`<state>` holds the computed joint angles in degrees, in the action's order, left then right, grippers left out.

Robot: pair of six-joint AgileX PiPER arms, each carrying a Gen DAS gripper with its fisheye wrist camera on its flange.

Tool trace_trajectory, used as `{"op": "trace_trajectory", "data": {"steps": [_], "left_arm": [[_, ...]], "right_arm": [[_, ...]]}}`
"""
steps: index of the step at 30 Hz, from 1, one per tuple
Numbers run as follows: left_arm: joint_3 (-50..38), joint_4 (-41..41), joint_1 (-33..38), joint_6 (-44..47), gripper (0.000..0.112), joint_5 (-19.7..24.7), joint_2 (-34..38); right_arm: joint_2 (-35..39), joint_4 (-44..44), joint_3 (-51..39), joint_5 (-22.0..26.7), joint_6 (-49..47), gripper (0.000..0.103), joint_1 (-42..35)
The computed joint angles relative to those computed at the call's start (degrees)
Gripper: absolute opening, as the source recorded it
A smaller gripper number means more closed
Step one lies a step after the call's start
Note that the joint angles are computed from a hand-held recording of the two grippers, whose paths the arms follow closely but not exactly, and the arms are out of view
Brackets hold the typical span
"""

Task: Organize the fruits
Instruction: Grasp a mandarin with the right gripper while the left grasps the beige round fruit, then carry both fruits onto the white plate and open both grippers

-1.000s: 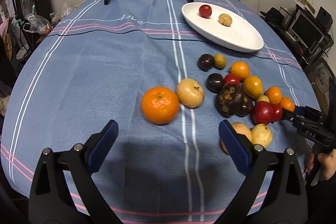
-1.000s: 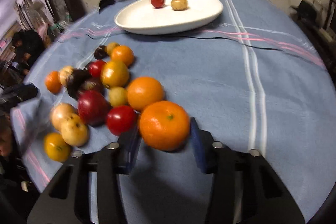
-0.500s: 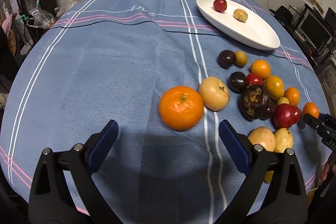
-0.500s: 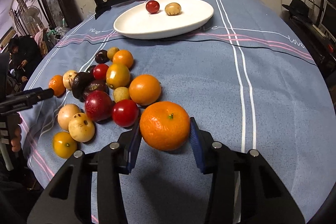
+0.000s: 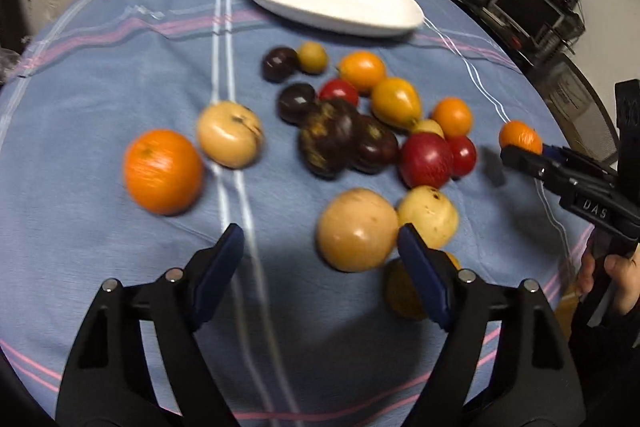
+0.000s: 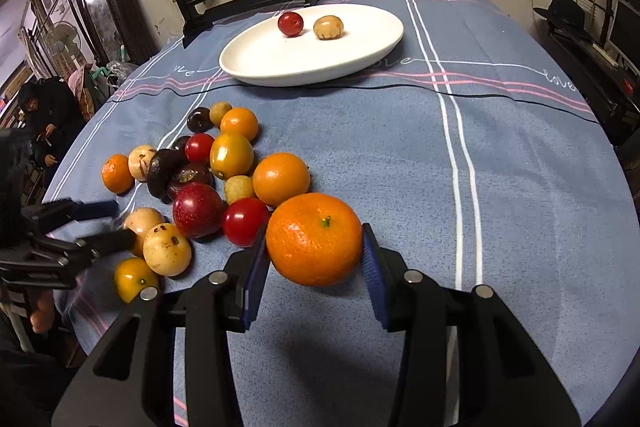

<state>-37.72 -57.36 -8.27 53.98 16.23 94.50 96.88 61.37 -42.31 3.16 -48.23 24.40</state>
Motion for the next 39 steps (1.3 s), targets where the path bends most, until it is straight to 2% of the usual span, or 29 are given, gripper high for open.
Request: {"op": "trace_trajectory", "data": {"steps": [2,4,6,8,11,12,13,14,15,17,21,26,31,33,37,39], "left_arm": [[-0.52,-2.75,0.8,2.96,0.066,2.61,0.76],[-1.51,-5.53,1.52,6.51,0.044,5.81,1.86],[-1.73,-4.53,-0.46,5.37,0.045,4.16,1.98],[-1.76,-7.68,-1.89,8.31,0.048,2.32,2.9],[-2.23,-8.17,-4.18,8.03,0.054,-0.04,3.5],[-2.0,-7.81,-5.27,7.13,0.052,-1.72,3.38],[-1.23,-6.62,-5.97,5.83,0.045,-3.52,2.66],[-0.8,-7.55,-6.04,6.83,0.045,-3.94,2.33],[-0.46,-10.43,-5.05,9.52,0.044,-2.88,2.08],[0.09,-10.85,-3.89,9.71,0.044,-2.25,1.26],[1.32,-10.47,-2.41,9.72,0.044,-2.13,-1.39],[0.86,-3.93,-1.55,3.44,0.045,-1.49,-4.24],[-1.0,2.26,-0.86,-2.81,0.045,-0.18,-5.01],[-3.67,8.5,-0.73,-9.31,0.045,1.2,-4.64],[-11.84,21.58,-1.61,-22.06,0.045,3.13,-2.55],[-19.13,29.76,-2.16,-30.25,0.045,5.31,0.54]], "right_arm": [[-0.45,3.44,0.42,0.06,-3.31,0.044,-0.3],[-0.78,6.81,0.8,0.1,-6.55,0.045,-0.53],[-0.9,13.34,1.03,0.47,-12.96,0.045,-0.87],[-0.96,18.28,1.15,0.62,-17.89,0.045,-0.85],[-1.26,19.93,1.35,0.62,-19.52,0.045,-0.37],[-1.37,19.08,1.35,0.67,-18.69,0.045,-0.23],[-1.48,17.23,1.32,0.67,-16.87,0.045,-0.1],[-1.59,14.74,1.24,0.64,-14.36,0.045,0.09],[-1.58,11.92,1.08,0.63,-11.58,0.045,0.27],[-1.49,6.12,0.6,0.65,-5.87,0.045,0.62],[-1.43,2.07,-0.28,0.79,-1.98,0.045,1.4],[-0.69,-2.41,-1.89,1.32,2.11,0.045,1.75],[0.16,-14.04,-4.19,2.25,12.86,0.045,1.97],[0.62,-17.61,-5.76,3.3,15.58,0.045,1.68],[2.58,-13.9,-11.28,7.79,9.44,0.045,-0.64],[4.32,-21.77,-15.89,9.55,15.49,0.045,-1.19]]}}
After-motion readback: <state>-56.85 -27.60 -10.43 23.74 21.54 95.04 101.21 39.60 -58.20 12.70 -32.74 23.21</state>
